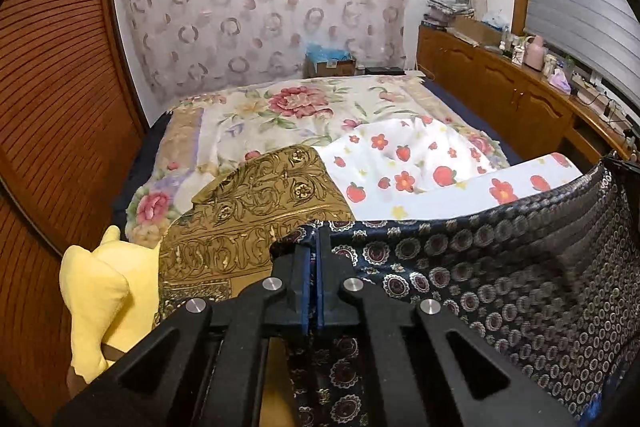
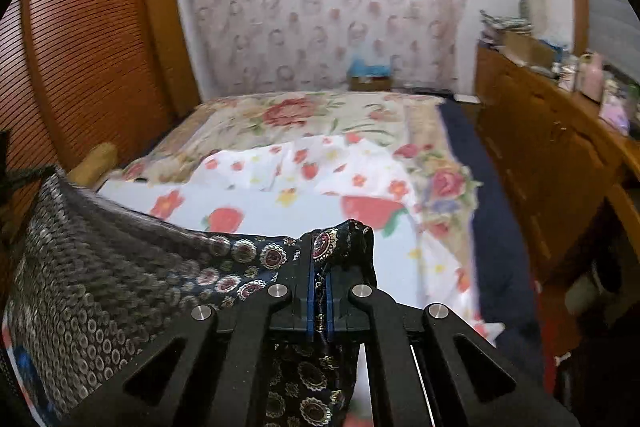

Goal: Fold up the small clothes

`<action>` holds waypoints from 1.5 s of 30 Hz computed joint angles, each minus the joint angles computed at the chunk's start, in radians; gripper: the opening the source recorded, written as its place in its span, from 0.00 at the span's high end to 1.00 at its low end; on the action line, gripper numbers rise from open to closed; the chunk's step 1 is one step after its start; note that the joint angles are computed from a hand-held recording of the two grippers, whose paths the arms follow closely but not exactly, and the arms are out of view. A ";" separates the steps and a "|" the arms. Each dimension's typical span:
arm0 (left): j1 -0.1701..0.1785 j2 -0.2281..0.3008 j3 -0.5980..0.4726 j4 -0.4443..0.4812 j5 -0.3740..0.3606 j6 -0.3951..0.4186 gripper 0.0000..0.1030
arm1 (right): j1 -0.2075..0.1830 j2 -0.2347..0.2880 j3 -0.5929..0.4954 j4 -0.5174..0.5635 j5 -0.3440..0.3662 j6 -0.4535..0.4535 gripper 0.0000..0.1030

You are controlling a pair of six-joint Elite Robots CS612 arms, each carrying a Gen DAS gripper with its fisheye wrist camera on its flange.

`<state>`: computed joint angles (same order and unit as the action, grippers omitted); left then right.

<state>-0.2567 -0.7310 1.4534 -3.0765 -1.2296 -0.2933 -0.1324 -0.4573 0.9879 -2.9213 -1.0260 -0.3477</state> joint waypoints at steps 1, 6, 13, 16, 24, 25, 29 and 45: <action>0.002 0.002 -0.004 0.012 -0.002 -0.005 0.97 | 0.003 0.003 -0.010 0.027 -0.015 0.000 0.97; -0.001 -0.019 0.032 0.009 -0.007 0.000 0.65 | 0.018 0.001 -0.010 0.105 -0.064 -0.036 0.88; -0.037 -0.090 0.182 -0.090 0.017 -0.007 0.34 | 0.011 -0.075 0.134 0.019 -0.091 -0.057 0.61; -0.056 -0.116 0.249 -0.132 0.020 -0.036 0.34 | 0.000 -0.126 0.241 -0.038 -0.083 -0.064 0.61; -0.109 -0.141 0.379 -0.204 0.059 -0.114 0.34 | -0.033 -0.227 0.480 -0.166 -0.083 -0.071 0.61; -0.114 -0.140 0.389 -0.215 0.065 -0.123 0.34 | -0.035 -0.237 0.501 -0.175 -0.086 -0.070 0.61; -0.120 -0.137 0.415 -0.249 0.050 -0.167 0.42 | -0.047 -0.267 0.567 -0.189 -0.067 -0.043 0.61; -0.131 -0.129 0.419 -0.228 0.091 -0.212 0.93 | -0.042 -0.267 0.586 -0.211 -0.111 -0.013 0.93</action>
